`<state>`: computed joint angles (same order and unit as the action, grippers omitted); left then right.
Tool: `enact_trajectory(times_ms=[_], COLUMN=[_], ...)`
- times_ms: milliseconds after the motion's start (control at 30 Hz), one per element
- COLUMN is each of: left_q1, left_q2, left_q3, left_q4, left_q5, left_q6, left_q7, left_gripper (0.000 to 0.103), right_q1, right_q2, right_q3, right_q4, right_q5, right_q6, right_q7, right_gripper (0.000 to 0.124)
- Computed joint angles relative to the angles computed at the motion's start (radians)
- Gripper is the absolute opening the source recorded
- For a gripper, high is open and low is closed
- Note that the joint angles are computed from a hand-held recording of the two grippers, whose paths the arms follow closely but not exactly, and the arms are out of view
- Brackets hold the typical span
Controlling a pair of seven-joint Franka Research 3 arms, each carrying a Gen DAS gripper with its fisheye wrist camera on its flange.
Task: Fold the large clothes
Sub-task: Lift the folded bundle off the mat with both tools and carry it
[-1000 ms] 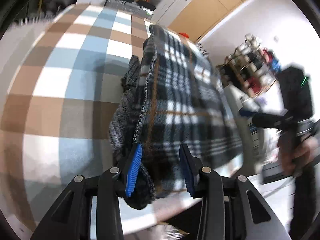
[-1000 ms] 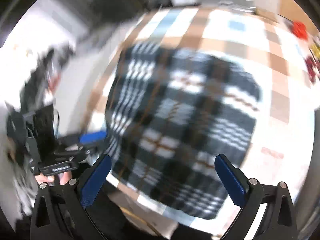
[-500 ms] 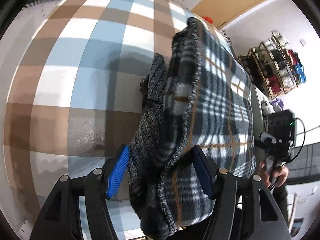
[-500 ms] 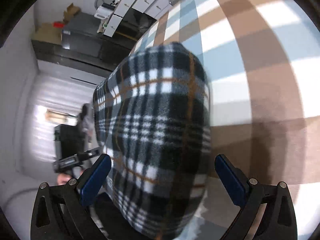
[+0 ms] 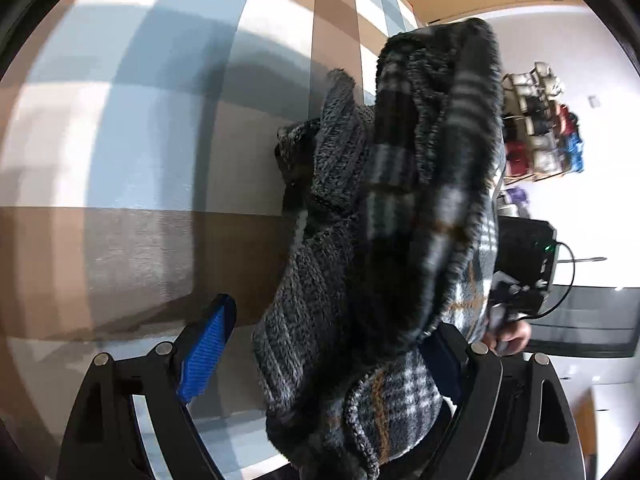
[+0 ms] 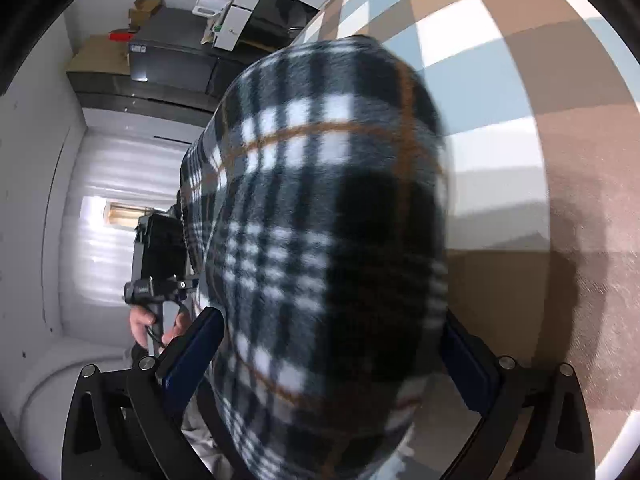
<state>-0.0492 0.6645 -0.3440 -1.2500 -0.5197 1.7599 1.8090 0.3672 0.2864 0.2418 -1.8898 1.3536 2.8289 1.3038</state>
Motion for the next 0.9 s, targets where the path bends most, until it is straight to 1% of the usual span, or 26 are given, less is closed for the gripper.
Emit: enact_trajectory(times_ms=[33,100,133,167,233,267,333,400,433,467,567,600,633,667,700,733,767,800,833,867,900], left_q1=[0.002,-0.002,-0.002,0.0,0.007,0.012,0.012,0.014,0.014,0.015,0.023,0.022,0.02,0.015,0.009,0.005,0.015,0.005,0.0,-0.019,-0.02], left_q2=[-0.001,-0.011,-0.017,-0.014,0.026,0.038,0.04,0.037,0.041,0.03,0.004,-0.014,-0.028,-0.024,-0.024,-0.001,0.032,0.036,0.026,0.007,-0.031], left_q3=[-0.002,-0.007,-0.009,-0.014,-0.026,-0.03,-0.033,-0.034,-0.034,-0.035,-0.031,-0.029,-0.027,-0.023,-0.014,-0.01,-0.027,-0.01,-0.004,0.007,0.013], left_q4=[-0.009,-0.032,-0.043,-0.043,-0.003,0.005,0.0,-0.006,0.006,-0.007,-0.037,-0.062,-0.081,-0.076,-0.078,-0.044,0.004,0.018,0.011,-0.007,-0.055], left_q5=[-0.008,-0.004,-0.006,-0.018,-0.046,-0.06,-0.07,-0.072,-0.071,-0.069,-0.073,-0.072,-0.071,-0.068,-0.056,-0.053,-0.046,-0.05,-0.028,0.011,0.033], left_q6=[0.008,0.021,0.031,0.032,-0.009,-0.024,-0.022,-0.025,-0.036,-0.03,-0.035,-0.012,0.009,0.012,0.014,0.004,-0.005,-0.016,-0.009,0.031,0.065], left_q7=[0.002,0.03,0.043,0.051,0.052,0.051,0.068,0.091,0.1,0.124,0.158,0.185,0.206,0.206,0.197,0.182,0.159,0.157,0.16,0.169,0.188], left_gripper=[0.085,0.085,0.085,0.082,0.073,0.072,0.067,0.057,0.055,0.053,0.052,0.053,0.053,0.059,0.064,0.064,0.066,0.073,0.078,0.088,0.093], right_q1=[0.008,0.039,0.039,0.036,0.026,0.024,0.018,0.017,0.025,0.026,0.037,0.036,0.03,0.025,0.03,0.037,0.043,0.046,0.043,0.041,0.045], right_q2=[-0.022,-0.016,-0.016,-0.015,-0.012,-0.007,-0.02,-0.034,-0.041,-0.046,-0.059,-0.063,-0.07,-0.078,-0.08,-0.081,-0.079,-0.075,-0.072,-0.075,-0.071], right_q3=[-0.009,-0.03,-0.028,-0.022,-0.007,-0.004,0.009,0.025,0.028,0.035,0.04,0.046,0.052,0.052,0.044,0.032,0.02,0.01,0.006,0.002,-0.004], right_q4=[-0.029,-0.021,-0.021,-0.02,-0.019,-0.017,-0.039,-0.055,-0.064,-0.07,-0.074,-0.069,-0.066,-0.064,-0.061,-0.063,-0.065,-0.068,-0.066,-0.068,-0.063], right_q5=[-0.049,-0.193,-0.214,-0.219,-0.199,-0.198,-0.166,-0.119,-0.112,-0.082,-0.025,0.009,0.063,0.122,0.152,0.158,0.15,0.143,0.18,0.216,0.22], right_q6=[-0.001,0.006,0.01,0.013,0.03,0.037,0.069,0.114,0.142,0.164,0.206,0.214,0.203,0.18,0.162,0.144,0.126,0.112,0.101,0.092,0.089], right_q7=[0.02,0.125,0.147,0.156,0.148,0.147,0.118,0.05,0.026,-0.002,-0.054,-0.092,-0.149,-0.214,-0.244,-0.242,-0.219,-0.186,-0.205,-0.232,-0.232], right_gripper=[0.103,0.103,0.103,0.103,0.103,0.099,0.095,0.092,0.09,0.088,0.085,0.085,0.085,0.085,0.085,0.085,0.085,0.086,0.087,0.089,0.09])
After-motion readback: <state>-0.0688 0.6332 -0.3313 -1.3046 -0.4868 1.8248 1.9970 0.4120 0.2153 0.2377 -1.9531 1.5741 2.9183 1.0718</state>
